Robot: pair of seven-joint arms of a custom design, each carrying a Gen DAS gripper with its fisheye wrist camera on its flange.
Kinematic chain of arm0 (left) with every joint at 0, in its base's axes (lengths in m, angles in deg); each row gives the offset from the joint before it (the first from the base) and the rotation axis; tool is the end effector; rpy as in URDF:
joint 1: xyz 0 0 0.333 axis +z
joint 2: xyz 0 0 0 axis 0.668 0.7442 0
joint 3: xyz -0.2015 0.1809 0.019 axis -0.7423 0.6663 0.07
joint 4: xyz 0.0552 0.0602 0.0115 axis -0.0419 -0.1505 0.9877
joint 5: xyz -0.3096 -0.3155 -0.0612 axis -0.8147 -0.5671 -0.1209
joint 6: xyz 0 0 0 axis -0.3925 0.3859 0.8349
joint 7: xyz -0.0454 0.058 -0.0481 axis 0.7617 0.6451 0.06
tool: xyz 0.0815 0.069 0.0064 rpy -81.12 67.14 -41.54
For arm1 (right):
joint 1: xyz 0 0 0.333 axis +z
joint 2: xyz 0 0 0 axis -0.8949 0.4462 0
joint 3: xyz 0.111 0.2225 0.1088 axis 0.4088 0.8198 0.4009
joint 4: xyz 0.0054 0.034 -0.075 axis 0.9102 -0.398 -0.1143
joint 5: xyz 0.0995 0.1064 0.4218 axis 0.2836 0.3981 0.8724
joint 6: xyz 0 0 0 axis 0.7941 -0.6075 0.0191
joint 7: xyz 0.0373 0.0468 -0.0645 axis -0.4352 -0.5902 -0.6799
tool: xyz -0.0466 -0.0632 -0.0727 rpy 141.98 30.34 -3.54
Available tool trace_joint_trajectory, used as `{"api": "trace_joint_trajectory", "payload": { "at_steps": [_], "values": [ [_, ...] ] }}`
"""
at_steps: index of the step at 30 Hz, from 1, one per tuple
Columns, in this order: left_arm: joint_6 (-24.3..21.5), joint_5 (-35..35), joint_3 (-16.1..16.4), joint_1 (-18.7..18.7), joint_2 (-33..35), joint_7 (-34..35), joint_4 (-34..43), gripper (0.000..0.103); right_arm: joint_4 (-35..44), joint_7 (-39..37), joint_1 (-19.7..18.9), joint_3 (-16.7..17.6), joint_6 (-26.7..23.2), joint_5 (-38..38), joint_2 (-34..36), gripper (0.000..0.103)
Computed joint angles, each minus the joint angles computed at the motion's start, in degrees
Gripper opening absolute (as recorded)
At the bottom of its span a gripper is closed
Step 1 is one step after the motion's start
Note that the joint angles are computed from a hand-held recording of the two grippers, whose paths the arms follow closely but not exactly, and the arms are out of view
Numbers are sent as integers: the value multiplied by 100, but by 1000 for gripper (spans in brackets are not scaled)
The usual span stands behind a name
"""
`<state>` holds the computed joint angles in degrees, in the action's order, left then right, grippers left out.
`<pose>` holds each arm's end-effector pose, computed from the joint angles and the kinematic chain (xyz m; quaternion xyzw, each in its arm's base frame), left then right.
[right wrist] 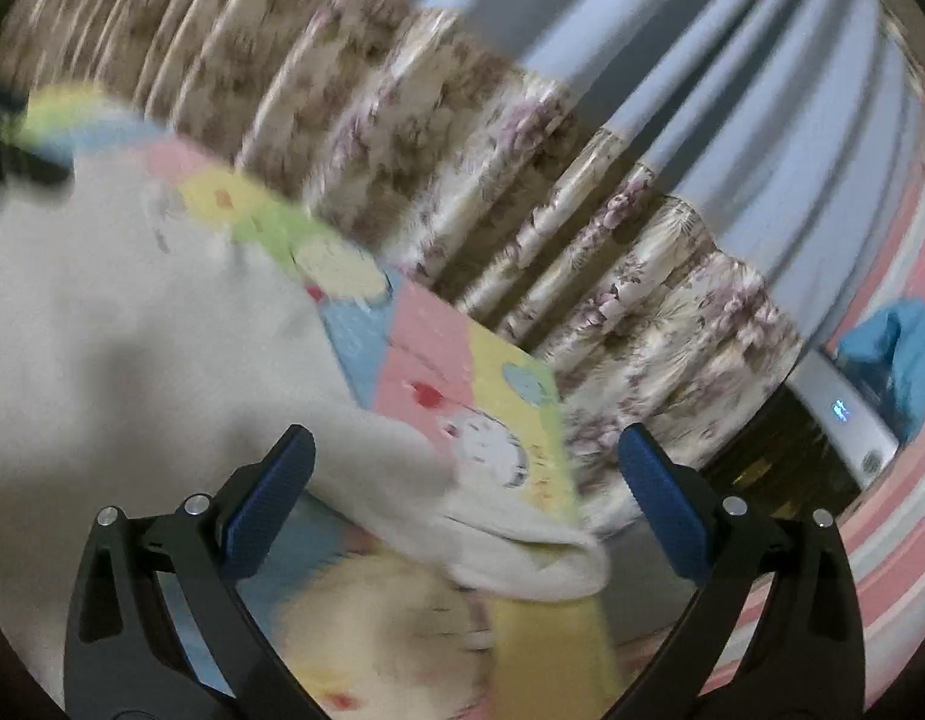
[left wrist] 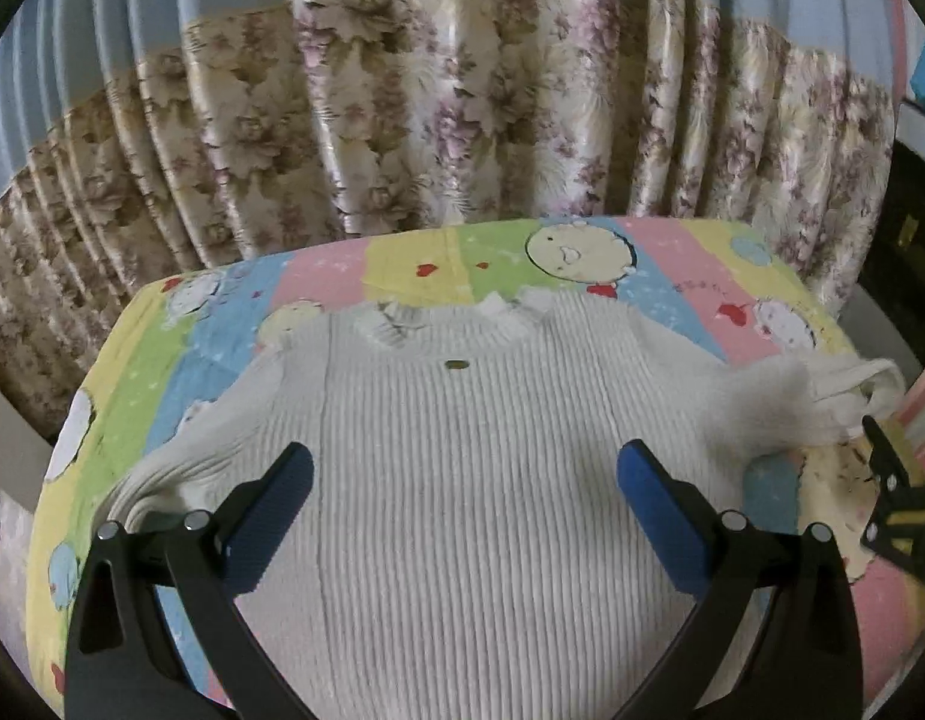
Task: Fold small clothes
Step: 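Reach the right gripper to the sleeve cuff nearest it and grasp it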
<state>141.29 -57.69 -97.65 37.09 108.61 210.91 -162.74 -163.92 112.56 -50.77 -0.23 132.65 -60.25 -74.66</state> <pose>0.7210 -0.2315 0.4767 -0.3457 0.8575 -0.3371 0.1777 0.5578 0.1378 0.4093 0.5363 -0.6325 0.5575 0.0392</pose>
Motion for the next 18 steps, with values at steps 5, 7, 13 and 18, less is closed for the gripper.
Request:
{"api": "trace_joint_trajectory", "payload": {
  "at_steps": [5, 7, 13, 18],
  "values": [
    [-512, 415, 54, -234, 706, -361, 872, 102, 1, -821, -214, -292, 144, 53, 346, 86],
    [-708, 469, 37, -284, 991, -463, 1255, 102, 23, -1006, -302, -408, 310, 229, 447, 75],
    [-723, 719, 48, -396, 1291, -484, 1586, 102, -4, -1508, -532, -640, 950, 737, 521, 71],
    [-920, 894, 76, -451, 1489, -584, 1856, 102, 112, -2281, -793, -829, 1750, 1800, 578, 53]
  ]
}}
